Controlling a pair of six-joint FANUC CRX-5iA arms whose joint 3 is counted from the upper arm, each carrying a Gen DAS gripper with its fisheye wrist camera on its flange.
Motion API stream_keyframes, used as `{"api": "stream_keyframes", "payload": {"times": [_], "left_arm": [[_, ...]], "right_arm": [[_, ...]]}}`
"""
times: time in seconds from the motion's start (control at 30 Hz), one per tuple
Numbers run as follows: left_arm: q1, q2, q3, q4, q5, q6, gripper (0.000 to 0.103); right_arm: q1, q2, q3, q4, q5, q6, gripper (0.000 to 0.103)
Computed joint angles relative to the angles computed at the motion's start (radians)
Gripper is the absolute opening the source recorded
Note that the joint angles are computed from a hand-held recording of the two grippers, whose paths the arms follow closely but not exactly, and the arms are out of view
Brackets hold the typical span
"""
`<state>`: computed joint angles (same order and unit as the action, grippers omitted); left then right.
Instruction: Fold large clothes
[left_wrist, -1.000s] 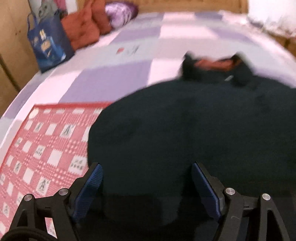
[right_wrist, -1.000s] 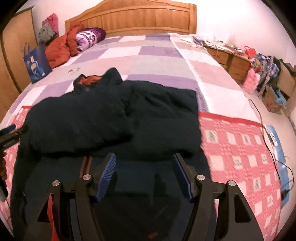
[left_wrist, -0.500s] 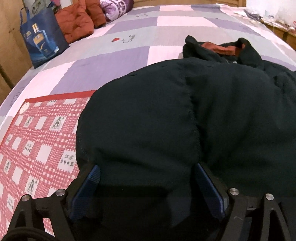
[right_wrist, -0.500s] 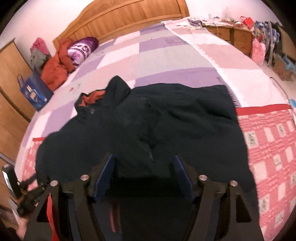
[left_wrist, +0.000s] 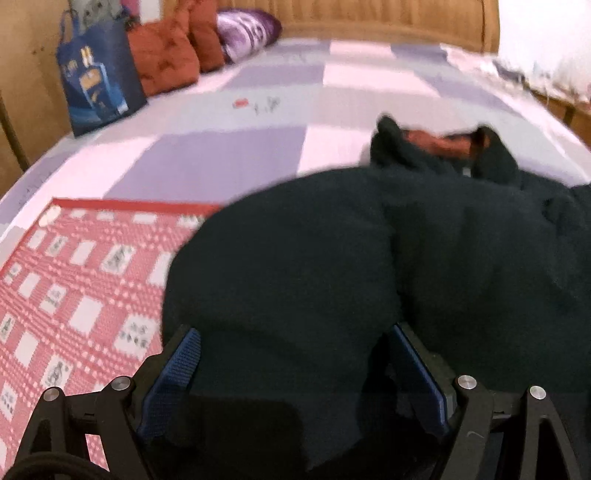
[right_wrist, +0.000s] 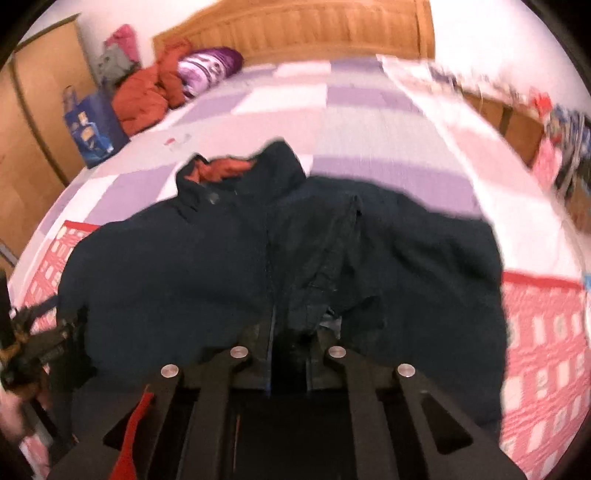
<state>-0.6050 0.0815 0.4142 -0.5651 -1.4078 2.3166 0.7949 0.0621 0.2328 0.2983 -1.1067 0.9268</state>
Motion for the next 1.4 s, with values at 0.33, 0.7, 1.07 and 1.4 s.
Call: {"api": "stream_keyframes", "payload": {"times": [0.33,0.7,1.07,1.4], "left_arm": [[0.043,0.041,0.055,0.062,-0.053,-0.055,0.088],[0.081,0.092,0.159,0.071,-0.023,-0.105,0.088],[0.185,0.156,0.126,0.183,-0.07,-0.115,0.103],[0.278,0.087,0.026,0.256,-0.023,-0.066,0.103]], "right_arm": [[-0.038,0.046,0.017,-0.043,-0.13,0.0,0.013],[0.079,-0.02,-0.074,0.388,-0.022,-0.168,0.03],[-0.034,0.203,0.125,0.11,-0.126,0.045,0.014],[-0.072,0.252,0.152,0.093,-0.138,0.163,0.004]]}}
